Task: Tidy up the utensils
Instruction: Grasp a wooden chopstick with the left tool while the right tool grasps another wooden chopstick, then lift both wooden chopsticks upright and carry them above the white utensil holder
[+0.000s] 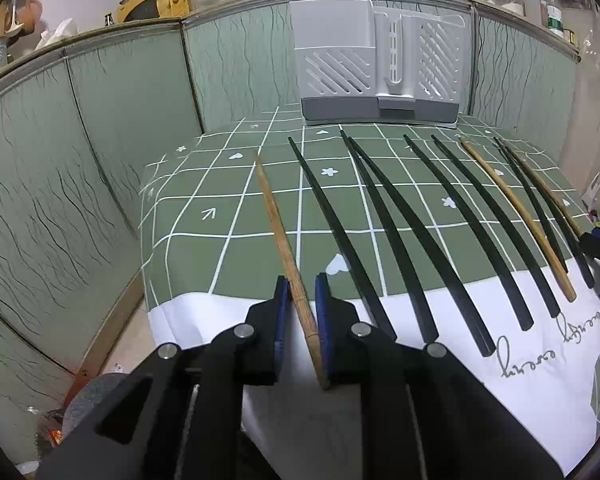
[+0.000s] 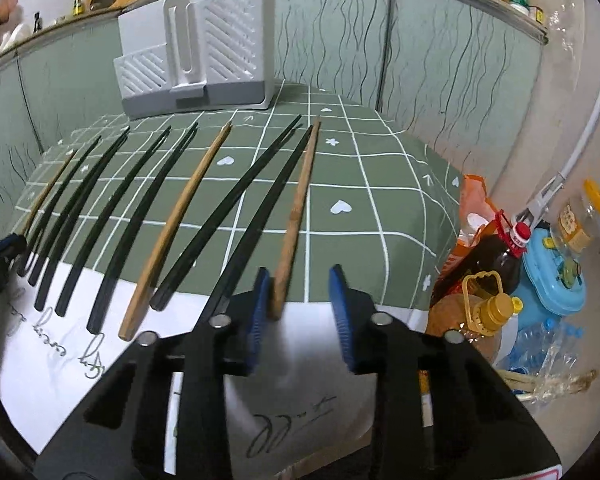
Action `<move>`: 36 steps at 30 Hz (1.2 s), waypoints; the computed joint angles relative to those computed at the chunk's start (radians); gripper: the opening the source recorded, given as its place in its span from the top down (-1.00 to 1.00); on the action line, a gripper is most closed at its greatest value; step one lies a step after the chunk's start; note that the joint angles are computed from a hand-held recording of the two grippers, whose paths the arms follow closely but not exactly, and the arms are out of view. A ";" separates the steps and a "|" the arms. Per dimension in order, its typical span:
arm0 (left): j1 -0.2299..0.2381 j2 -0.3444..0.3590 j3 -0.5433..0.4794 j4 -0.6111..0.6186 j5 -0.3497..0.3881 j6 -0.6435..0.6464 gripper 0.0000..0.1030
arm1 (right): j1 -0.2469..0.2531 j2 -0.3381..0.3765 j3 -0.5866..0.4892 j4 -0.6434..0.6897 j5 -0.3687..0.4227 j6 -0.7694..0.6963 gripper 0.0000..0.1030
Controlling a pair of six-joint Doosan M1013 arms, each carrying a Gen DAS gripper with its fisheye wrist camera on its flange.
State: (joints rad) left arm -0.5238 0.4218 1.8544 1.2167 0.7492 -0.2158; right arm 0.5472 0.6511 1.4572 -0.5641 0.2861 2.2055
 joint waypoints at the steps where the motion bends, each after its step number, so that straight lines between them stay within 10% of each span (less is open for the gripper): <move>1: 0.001 -0.001 0.000 0.000 -0.002 -0.001 0.76 | 0.001 0.001 -0.001 0.000 0.000 -0.001 0.60; 6: 0.008 -0.002 0.003 0.008 -0.022 -0.024 0.87 | 0.002 0.009 -0.013 0.019 0.010 -0.011 0.86; 27: 0.013 -0.143 0.071 0.131 -0.014 -0.090 0.86 | -0.034 -0.106 0.074 0.151 -0.135 -0.124 0.87; 36: 0.029 -0.202 0.074 0.189 -0.026 -0.071 0.87 | -0.056 -0.143 0.067 0.410 -0.167 -0.410 0.87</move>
